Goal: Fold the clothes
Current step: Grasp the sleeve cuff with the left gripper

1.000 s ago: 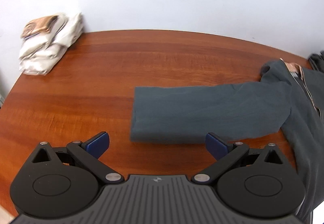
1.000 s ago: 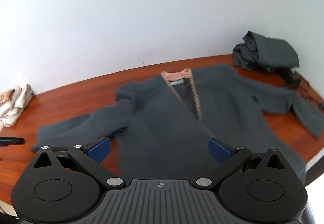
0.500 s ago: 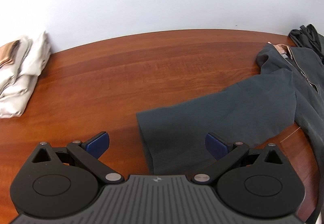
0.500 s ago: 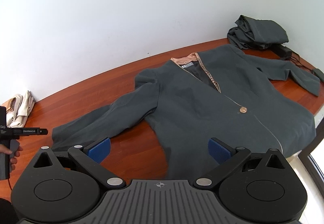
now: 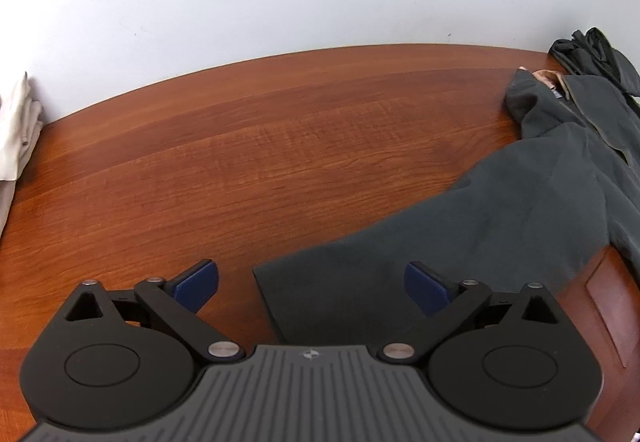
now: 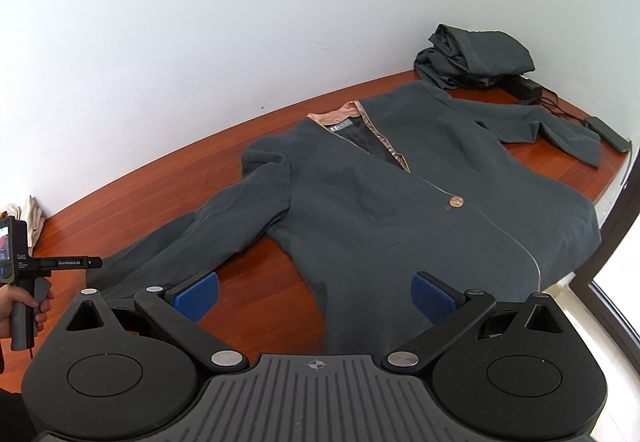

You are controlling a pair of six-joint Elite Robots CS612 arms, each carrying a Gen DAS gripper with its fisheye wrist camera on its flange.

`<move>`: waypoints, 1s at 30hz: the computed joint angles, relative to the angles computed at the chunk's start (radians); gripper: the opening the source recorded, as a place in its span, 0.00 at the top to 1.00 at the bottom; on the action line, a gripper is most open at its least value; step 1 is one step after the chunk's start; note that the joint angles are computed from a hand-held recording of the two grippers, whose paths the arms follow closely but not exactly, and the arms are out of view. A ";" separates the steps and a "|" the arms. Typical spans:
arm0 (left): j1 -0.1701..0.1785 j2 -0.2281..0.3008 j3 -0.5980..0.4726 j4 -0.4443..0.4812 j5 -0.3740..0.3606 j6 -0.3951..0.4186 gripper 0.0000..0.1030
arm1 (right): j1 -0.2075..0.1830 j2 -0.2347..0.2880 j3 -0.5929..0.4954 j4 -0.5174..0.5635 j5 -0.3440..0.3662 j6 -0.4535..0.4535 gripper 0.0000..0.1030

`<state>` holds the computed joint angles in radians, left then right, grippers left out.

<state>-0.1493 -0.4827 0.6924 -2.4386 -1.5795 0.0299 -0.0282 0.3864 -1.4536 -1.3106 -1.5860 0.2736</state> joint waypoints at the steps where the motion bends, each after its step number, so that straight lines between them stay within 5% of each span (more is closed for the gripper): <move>1: -0.001 0.008 -0.015 0.016 0.006 -0.004 0.12 | 0.001 -0.001 0.003 -0.001 -0.006 -0.003 0.01; 6: 0.003 0.028 -0.049 0.057 -0.025 -0.034 0.22 | 0.003 -0.005 0.005 -0.015 -0.050 0.003 0.01; 14: 0.000 0.034 -0.047 0.090 0.005 -0.114 0.55 | -0.007 -0.005 0.002 -0.005 -0.072 0.022 0.01; 22: 0.003 0.038 -0.039 0.032 -0.018 -0.178 0.57 | -0.012 -0.001 -0.008 0.007 -0.070 0.020 0.01; 24: 0.001 0.041 -0.042 0.025 -0.016 -0.171 0.71 | -0.013 -0.001 -0.011 0.009 -0.074 0.016 0.01; 25: -0.002 0.038 -0.035 0.017 -0.007 -0.172 0.87 | -0.013 0.000 -0.014 0.010 -0.076 0.017 0.01; 30: -0.015 -0.003 0.051 -0.125 0.020 -0.220 0.94 | -0.025 0.010 -0.033 0.015 -0.068 0.030 0.01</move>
<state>-0.1644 -0.4855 0.7436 -2.5632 -1.5593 -0.1904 -0.0534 0.3960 -1.4867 -1.2958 -1.6536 0.3032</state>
